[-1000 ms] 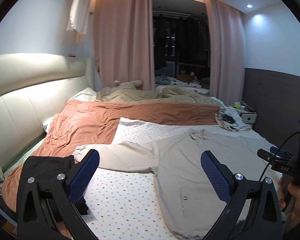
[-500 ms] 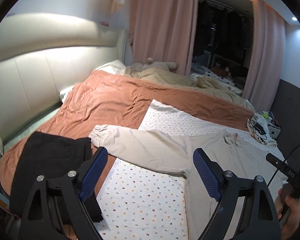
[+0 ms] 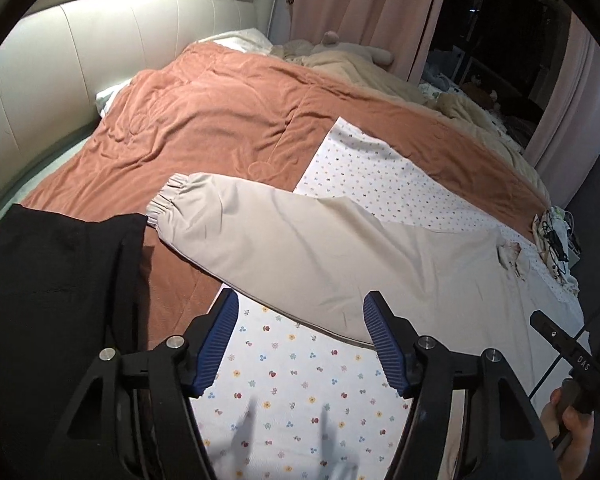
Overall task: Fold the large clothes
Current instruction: 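Move both tools toward the jacket, left tool toward its sleeve cuff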
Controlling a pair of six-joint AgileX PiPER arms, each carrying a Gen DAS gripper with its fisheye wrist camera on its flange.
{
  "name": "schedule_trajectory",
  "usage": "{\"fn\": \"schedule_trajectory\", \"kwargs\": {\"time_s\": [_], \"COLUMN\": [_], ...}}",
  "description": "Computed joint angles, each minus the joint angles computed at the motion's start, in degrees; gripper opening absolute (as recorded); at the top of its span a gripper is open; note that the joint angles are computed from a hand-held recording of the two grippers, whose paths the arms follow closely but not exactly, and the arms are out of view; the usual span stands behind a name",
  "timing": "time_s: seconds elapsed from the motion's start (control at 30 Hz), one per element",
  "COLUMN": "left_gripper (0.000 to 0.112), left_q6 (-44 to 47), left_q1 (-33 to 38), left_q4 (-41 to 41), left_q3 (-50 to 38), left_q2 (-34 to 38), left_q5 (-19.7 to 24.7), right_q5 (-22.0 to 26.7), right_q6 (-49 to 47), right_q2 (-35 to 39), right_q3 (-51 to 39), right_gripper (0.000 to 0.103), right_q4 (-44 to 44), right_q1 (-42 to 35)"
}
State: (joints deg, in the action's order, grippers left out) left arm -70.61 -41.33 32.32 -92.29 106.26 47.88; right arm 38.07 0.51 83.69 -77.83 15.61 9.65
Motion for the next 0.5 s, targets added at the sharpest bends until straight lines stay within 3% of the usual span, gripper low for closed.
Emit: {"fn": "schedule_trajectory", "kwargs": {"time_s": [0.07,0.13,0.3,0.43,0.5], "left_gripper": [0.056,0.055,0.055,0.055,0.055], "left_q6": [2.88,3.97,6.92,8.18,7.1], "left_q1": [2.43,4.67,8.8,10.42,11.3], "left_q4": [-3.56,-6.78,-15.0,-18.35,-20.29], "left_q3": [-2.99,-4.81,-8.82,-10.82,-9.37], "left_q2": [4.07,7.51,14.34,17.91,18.34], "left_q5": [-0.85,-2.34,-3.66,-4.05,-5.54], "right_q5": [2.45,5.56,14.19,14.45,14.7], "right_q6": [-0.17,-0.11,-0.27,-0.86,-2.56], "right_q2": [4.62,8.63,19.73,25.24,27.21], "right_q3": [-4.99,-9.87,-26.04,-31.03,-31.85], "right_gripper": [0.08,0.076,0.054,0.048,0.04], "right_q4": [0.23,-0.51,-2.14,-0.93,1.45], "right_q1": [-0.61,-0.65,-0.3,0.05,-0.51]}}
